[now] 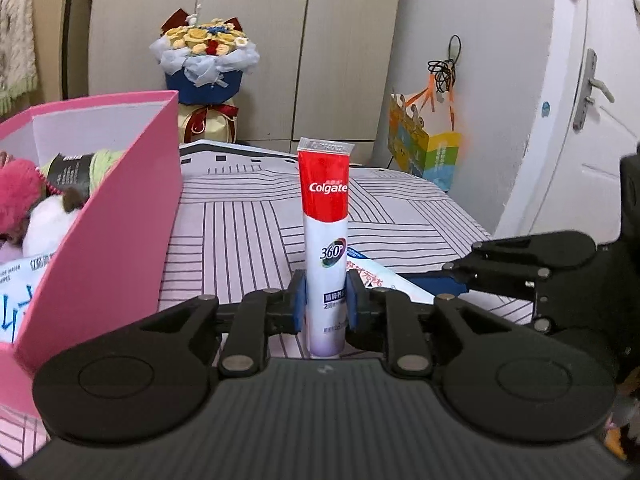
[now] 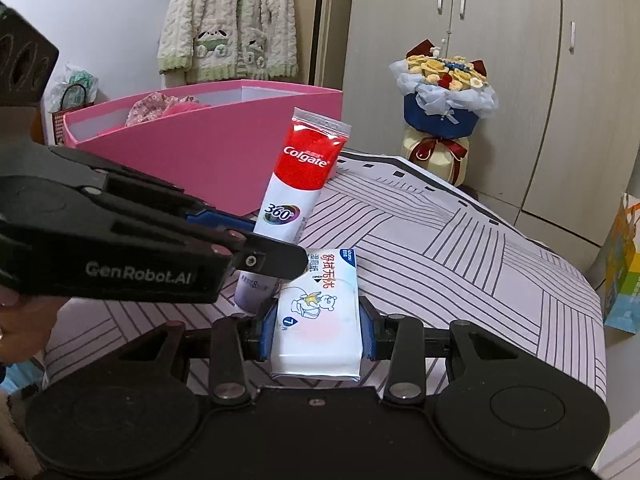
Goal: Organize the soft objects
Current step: 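Carry the white box and toothpaste over the pink box with both tools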
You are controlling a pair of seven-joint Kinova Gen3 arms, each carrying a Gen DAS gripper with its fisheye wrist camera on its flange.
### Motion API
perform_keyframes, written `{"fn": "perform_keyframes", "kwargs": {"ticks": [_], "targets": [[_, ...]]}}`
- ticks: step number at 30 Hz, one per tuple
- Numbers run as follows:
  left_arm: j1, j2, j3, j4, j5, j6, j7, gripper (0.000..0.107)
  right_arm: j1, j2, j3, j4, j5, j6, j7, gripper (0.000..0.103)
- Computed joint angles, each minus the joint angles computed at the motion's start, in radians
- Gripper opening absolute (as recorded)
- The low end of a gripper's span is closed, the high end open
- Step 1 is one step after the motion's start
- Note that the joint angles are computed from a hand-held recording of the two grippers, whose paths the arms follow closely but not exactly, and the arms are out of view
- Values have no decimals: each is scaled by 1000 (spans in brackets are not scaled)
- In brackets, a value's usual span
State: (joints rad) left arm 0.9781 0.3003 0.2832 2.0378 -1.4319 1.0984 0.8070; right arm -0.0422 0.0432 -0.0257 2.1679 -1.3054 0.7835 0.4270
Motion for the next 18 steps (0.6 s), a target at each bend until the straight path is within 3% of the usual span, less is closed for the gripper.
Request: {"fn": "perform_keyframes", "kwargs": {"ticks": [12, 18], "targets": [[25, -80, 45, 19, 83, 5, -33, 19, -9, -101, 35, 42, 108, -41, -292, 45], [14, -151, 84, 34, 197, -44, -103, 19, -7, -161, 70, 68, 189, -10, -415, 45]]}}
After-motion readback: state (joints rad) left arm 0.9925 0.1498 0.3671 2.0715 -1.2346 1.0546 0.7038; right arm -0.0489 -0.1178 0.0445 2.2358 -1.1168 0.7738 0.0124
